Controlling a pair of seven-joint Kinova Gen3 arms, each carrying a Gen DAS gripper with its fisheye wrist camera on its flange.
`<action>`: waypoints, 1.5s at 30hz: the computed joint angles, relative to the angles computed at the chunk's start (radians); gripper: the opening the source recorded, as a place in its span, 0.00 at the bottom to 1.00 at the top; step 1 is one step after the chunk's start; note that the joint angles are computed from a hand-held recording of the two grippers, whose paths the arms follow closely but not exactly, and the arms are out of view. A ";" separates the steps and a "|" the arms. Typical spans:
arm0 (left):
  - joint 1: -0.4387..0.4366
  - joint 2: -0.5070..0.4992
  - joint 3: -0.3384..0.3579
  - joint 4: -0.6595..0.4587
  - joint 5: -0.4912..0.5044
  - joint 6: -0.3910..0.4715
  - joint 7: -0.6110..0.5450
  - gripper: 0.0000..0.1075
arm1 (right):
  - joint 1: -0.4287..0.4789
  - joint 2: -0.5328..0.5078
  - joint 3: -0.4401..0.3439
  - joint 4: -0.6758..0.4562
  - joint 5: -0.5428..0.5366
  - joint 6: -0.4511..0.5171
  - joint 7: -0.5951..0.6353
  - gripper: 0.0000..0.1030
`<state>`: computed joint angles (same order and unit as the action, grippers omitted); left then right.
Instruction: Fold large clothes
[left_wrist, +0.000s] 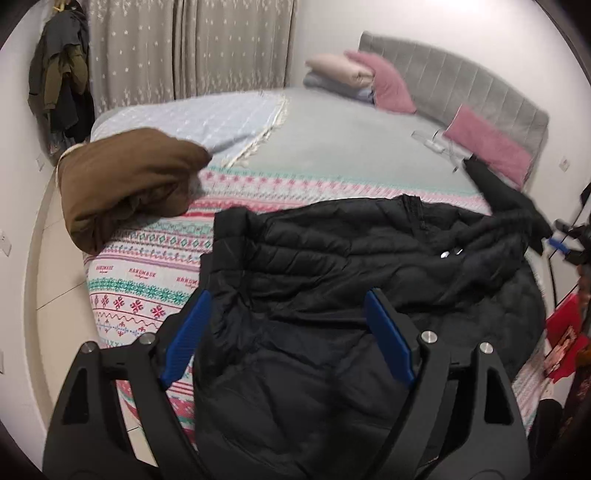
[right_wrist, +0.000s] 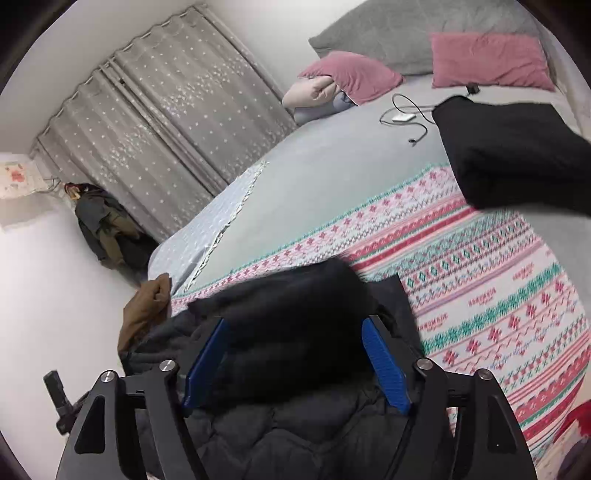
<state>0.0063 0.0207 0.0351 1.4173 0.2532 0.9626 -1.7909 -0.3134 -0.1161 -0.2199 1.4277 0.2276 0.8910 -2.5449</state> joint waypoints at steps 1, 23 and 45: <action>0.003 0.023 0.002 -0.015 -0.024 -0.001 0.020 0.79 | 0.004 0.024 -0.009 -0.036 0.004 0.035 0.030 0.75; -0.154 0.165 0.029 -0.124 0.334 -0.064 -0.109 0.08 | 0.058 0.266 0.162 -0.140 -0.180 -0.015 0.310 0.06; 0.219 0.247 0.016 -0.237 -0.060 -0.076 0.201 0.55 | -0.349 0.497 0.132 -0.449 0.391 0.219 0.088 0.59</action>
<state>0.2253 0.2680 0.0512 1.1800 0.1928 0.8871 -1.5901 -0.6624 0.3804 -0.0879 0.9791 0.6189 1.1098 -2.4571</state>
